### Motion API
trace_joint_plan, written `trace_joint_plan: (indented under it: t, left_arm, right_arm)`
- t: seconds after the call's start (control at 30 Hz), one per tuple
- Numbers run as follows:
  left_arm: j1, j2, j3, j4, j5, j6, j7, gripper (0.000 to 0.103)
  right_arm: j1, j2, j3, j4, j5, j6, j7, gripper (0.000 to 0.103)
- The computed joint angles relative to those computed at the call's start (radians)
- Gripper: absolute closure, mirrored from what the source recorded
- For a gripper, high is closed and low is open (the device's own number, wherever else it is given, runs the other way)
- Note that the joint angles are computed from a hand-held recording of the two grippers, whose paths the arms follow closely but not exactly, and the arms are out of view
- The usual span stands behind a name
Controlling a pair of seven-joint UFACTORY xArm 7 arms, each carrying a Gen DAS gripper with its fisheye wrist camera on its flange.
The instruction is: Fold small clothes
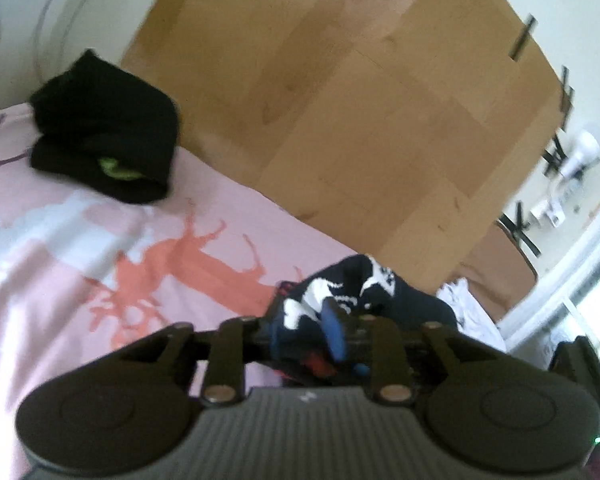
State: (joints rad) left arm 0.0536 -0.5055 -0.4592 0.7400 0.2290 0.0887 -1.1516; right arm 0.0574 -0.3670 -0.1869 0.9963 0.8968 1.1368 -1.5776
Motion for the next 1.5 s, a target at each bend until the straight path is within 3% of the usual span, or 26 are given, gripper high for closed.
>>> trace_joint_plan:
  t: [0.13, 0.23, 0.3, 0.37, 0.47, 0.53, 0.57, 0.63, 0.73, 0.83, 0.93, 0.97, 1.03, 1.07, 1.1, 1.2, 1.27, 1.37, 1.5]
  left_arm:
    - [-0.020, 0.080, -0.009, 0.060, 0.017, -0.054, 0.037, 0.079]
    - [-0.006, 0.104, -0.046, 0.092, 0.036, -0.080, 0.054, 0.079]
    - [0.022, 0.111, -0.089, 0.116, 0.057, -0.071, 0.059, 0.079]
    - [0.039, 0.121, -0.125, 0.143, 0.084, -0.026, 0.061, 0.079]
    - [0.082, 0.123, -0.208, 0.192, 0.174, 0.134, 0.022, 0.075]
    - [0.083, 0.146, -0.243, 0.217, 0.218, 0.261, 0.000, 0.078]
    - [0.046, 0.175, -0.225, 0.223, 0.198, 0.308, 0.015, 0.094]
    - [0.005, 0.184, -0.203, 0.201, 0.192, 0.322, -0.010, 0.095]
    - [-0.016, 0.146, -0.200, 0.186, 0.261, 0.360, -0.060, 0.095]
    - [-0.082, 0.141, -0.136, 0.174, 0.241, 0.364, -0.069, 0.095]
    - [-0.170, 0.131, -0.056, 0.168, 0.207, 0.364, -0.024, 0.091]
    - [-0.198, 0.121, -0.025, 0.164, 0.199, 0.354, -0.006, 0.091]
    - [-0.204, 0.076, -0.002, 0.161, 0.232, 0.357, -0.012, 0.074]
    - [-0.185, 0.061, -0.012, 0.169, 0.259, 0.372, -0.032, 0.046]
    - [-0.158, 0.045, -0.026, 0.177, 0.297, 0.377, -0.057, 0.029]
    - [-0.148, 0.072, -0.002, 0.211, 0.321, 0.357, -0.036, 0.000]
    - [-0.185, 0.128, 0.049, 0.226, 0.277, 0.323, 0.022, 0.000]
    - [-0.274, 0.224, 0.148, 0.253, 0.124, 0.344, 0.141, 0.000]
    - [-0.401, 0.258, 0.283, 0.192, -0.184, 0.237, 0.293, 0.000]
  right_arm:
    - [-0.049, 0.038, -0.105, 0.113, 0.016, 0.234, -0.005, 0.049]
    - [-0.107, 0.092, -0.155, 0.208, 0.107, 0.330, 0.056, 0.054]
    - [-0.137, 0.148, -0.157, 0.279, 0.166, 0.329, 0.116, 0.073]
    - [-0.155, 0.184, -0.120, 0.313, 0.187, 0.267, 0.146, 0.082]
    - [-0.164, 0.274, -0.057, 0.392, 0.171, 0.267, 0.184, 0.086]
    - [-0.153, 0.295, 0.013, 0.394, 0.122, 0.199, 0.190, 0.086]
    - [-0.146, 0.313, 0.050, 0.403, 0.070, 0.165, 0.230, 0.088]
    - [-0.124, 0.371, 0.112, 0.425, -0.014, 0.104, 0.267, 0.090]
    - [-0.122, 0.311, 0.168, 0.337, -0.011, -0.021, 0.234, 0.089]
    - [-0.091, 0.251, 0.130, 0.271, 0.014, -0.057, 0.121, 0.089]
    - [-0.106, 0.268, 0.081, 0.297, 0.092, 0.014, 0.088, 0.086]
    - [-0.121, 0.271, 0.064, 0.310, 0.123, 0.058, 0.102, 0.078]
    - [-0.157, 0.282, 0.033, 0.329, 0.208, 0.139, 0.125, 0.059]
    - [-0.182, 0.280, 0.015, 0.333, 0.238, 0.175, 0.139, 0.052]
    - [-0.205, 0.280, 0.001, 0.334, 0.261, 0.202, 0.154, 0.051]
    - [-0.269, 0.307, -0.024, 0.346, 0.280, 0.260, 0.243, 0.044]
    - [-0.308, 0.342, -0.027, 0.355, 0.260, 0.301, 0.314, 0.038]
    - [-0.348, 0.364, -0.007, 0.331, 0.209, 0.312, 0.363, 0.036]
    - [-0.372, 0.389, 0.015, 0.305, 0.230, 0.359, 0.413, 0.031]
